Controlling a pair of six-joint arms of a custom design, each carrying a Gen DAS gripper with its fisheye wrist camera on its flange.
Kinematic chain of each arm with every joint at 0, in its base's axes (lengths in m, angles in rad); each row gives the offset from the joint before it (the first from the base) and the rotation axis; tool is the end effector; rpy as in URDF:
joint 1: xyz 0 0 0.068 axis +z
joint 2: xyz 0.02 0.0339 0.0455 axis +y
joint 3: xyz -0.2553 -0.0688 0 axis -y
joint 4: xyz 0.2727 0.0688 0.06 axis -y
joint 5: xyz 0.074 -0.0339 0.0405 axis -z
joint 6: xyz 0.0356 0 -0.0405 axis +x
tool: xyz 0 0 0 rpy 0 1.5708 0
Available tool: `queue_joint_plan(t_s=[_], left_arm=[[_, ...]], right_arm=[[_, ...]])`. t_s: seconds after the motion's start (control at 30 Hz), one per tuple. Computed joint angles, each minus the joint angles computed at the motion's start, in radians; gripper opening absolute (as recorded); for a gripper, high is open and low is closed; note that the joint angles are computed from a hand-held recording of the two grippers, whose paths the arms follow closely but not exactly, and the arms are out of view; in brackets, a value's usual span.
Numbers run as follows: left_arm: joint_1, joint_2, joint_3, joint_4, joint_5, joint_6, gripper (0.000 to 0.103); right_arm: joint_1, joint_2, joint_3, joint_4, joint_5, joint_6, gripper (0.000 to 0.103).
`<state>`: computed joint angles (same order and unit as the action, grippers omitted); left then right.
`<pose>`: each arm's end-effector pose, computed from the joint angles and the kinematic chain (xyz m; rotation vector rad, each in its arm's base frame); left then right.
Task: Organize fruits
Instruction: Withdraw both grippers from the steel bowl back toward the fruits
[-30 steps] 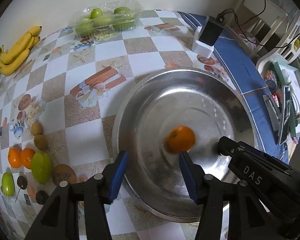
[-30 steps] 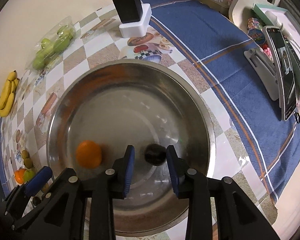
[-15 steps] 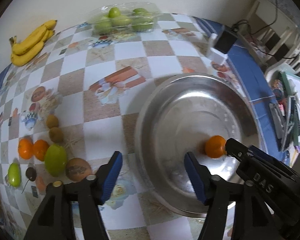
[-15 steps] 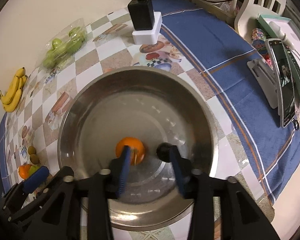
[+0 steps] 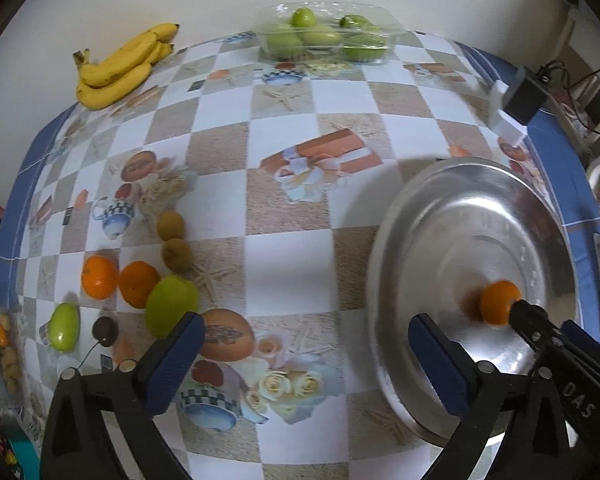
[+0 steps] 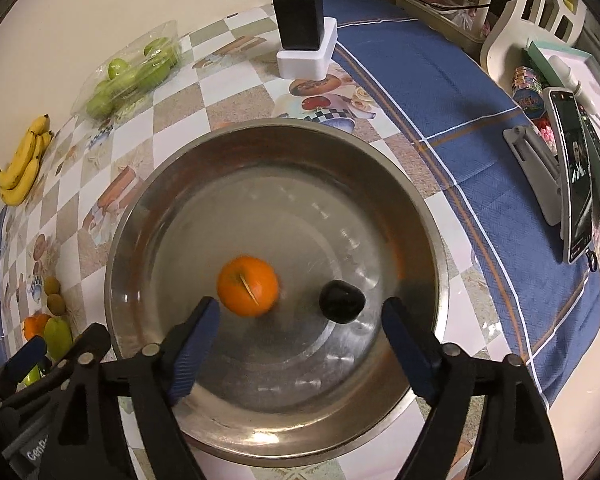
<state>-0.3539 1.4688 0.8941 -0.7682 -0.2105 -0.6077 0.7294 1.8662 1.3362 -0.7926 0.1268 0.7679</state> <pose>0.2653 -0.0901 0.1636 -0.3936 2.8137 0.1157 0.2914 0.2544 0.1657 0.0780 2.8710 0.1103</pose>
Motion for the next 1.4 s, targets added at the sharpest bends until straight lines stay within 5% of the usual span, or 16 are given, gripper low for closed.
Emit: queue_joint_plan(t_s=[0.2,0.3,0.87,1.4], left_arm=[[0.013,0.000,-0.009,-0.003,-0.022,0.004,0.103],[0.015,-0.006,-0.016,-0.004,-0.046,0.007,0.103],[0.094,-0.136,-0.109,0.011,-0.028,0.078,0.103],[0.316,-0.282,-0.209,-0.019,-0.021,0.237,0.103]], right_arm=[[0.008,0.006,0.008,-0.002,0.009,-0.010,0.086],[0.014,0.011,0.013,-0.009,0.024,-0.013,0.102],[0.053,0.010,0.017,0.043,0.005,0.000,0.103],[0.168,0.161,0.239,-0.033,0.006,-0.053,0.103]])
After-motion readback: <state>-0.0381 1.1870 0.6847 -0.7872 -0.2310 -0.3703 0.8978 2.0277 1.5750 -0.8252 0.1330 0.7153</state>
